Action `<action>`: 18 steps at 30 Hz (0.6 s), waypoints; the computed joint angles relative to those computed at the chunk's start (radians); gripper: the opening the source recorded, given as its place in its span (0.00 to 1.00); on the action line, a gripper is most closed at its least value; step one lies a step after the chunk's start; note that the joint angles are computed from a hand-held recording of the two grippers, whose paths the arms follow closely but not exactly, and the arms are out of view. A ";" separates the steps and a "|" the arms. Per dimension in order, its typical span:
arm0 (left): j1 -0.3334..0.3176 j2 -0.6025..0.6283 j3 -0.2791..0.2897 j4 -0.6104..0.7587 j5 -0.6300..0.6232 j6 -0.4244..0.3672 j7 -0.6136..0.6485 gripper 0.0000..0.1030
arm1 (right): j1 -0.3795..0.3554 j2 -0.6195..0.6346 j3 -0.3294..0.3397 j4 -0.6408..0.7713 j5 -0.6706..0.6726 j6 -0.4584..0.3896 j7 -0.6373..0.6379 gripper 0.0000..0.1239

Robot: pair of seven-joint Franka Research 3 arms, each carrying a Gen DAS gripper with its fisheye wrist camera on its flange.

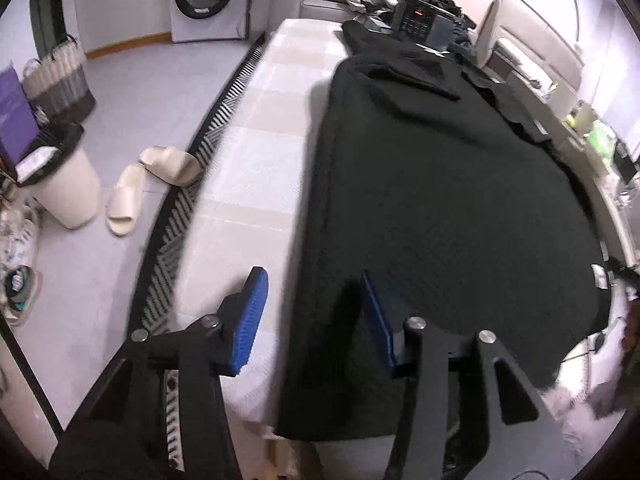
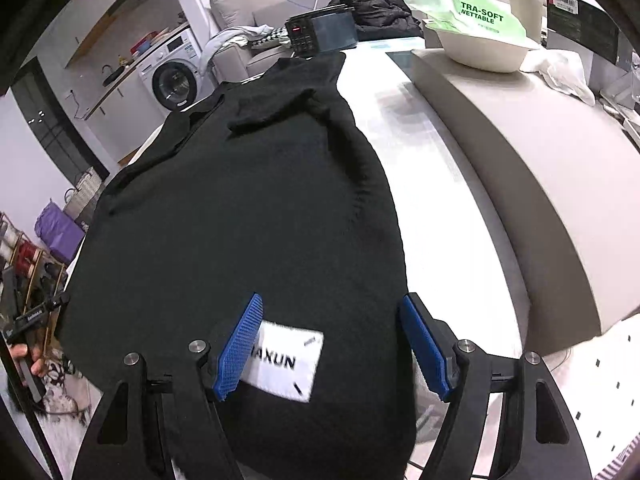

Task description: Fold small clothes

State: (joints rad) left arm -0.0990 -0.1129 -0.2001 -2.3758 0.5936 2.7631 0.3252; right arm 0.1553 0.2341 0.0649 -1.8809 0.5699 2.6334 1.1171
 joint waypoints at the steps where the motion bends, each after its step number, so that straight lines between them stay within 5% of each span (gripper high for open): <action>1: -0.001 0.001 0.001 -0.002 -0.005 0.016 -0.001 0.40 | -0.011 -0.006 0.008 -0.009 0.030 -0.007 -0.027 0.59; 5: 0.012 0.001 0.002 -0.039 0.007 0.141 -0.062 0.27 | -0.039 -0.020 0.027 -0.025 0.171 -0.040 -0.133 0.59; 10: -0.029 0.010 0.038 -0.081 -0.212 0.307 0.078 0.18 | -0.043 -0.032 0.021 -0.032 0.255 -0.085 -0.202 0.59; 18: -0.039 -0.013 0.016 -0.070 -0.289 0.209 0.158 0.19 | -0.015 -0.100 -0.032 -0.094 0.065 -0.115 -0.110 0.59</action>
State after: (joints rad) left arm -0.1385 -0.1259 -0.1840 -2.4454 0.3043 2.9719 0.4828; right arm 0.1399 0.1340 0.0333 -1.9752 0.6353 2.5186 1.0076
